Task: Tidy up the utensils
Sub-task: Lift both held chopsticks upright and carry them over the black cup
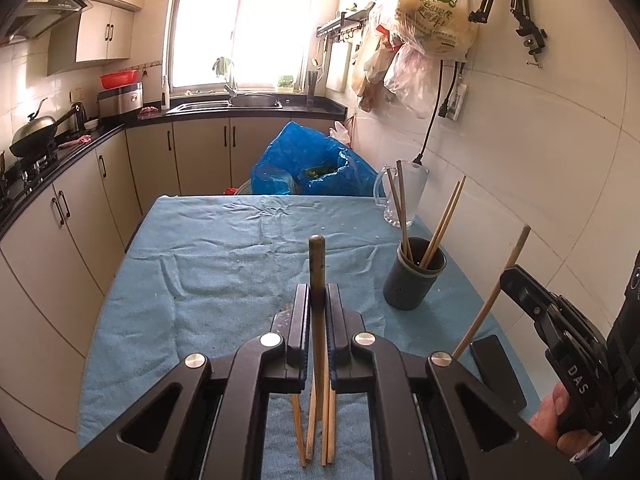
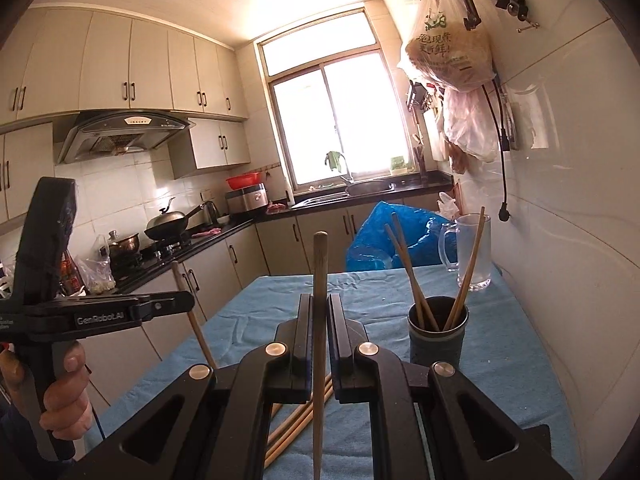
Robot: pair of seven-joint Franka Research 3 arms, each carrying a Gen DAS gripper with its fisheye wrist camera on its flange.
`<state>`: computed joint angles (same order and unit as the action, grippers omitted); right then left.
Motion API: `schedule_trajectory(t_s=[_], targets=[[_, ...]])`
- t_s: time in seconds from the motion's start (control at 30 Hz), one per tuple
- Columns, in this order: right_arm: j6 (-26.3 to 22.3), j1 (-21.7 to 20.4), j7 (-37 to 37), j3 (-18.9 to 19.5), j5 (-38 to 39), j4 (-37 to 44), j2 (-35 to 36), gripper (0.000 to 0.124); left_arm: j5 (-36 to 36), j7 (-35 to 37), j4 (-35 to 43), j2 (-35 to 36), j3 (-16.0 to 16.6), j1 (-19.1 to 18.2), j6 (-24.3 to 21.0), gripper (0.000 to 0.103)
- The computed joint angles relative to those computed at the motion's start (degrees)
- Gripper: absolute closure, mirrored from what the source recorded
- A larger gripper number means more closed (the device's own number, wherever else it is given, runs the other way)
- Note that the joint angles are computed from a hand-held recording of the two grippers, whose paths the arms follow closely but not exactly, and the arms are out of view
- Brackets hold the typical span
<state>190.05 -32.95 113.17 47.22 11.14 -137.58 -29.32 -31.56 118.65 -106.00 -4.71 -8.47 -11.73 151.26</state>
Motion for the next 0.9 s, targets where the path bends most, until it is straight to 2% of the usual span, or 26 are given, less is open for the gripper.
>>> schedule_trajectory(t_s=[0.13, 0.47, 0.9], targets=[[-0.22, 0.36, 0.23, -0.56, -0.12, 0.40, 0.51, 0.116, -0.19, 0.17, -0.30, -0.21, 0.11, -0.02, 0.37, 0.096], [0.01, -2.60, 0.94, -0.16, 0.11, 0.45, -1.04, 0.116, 0.68, -0.76, 1.34, 0.34, -0.31, -0.18, -1.69, 0.096], [1.32, -2.08, 0.34, -4.39, 3.05, -0.81, -3.19, 0.116, 4.10, -2.64, 8.18, 3.38, -2.78, -1.22, -4.27, 0.096]])
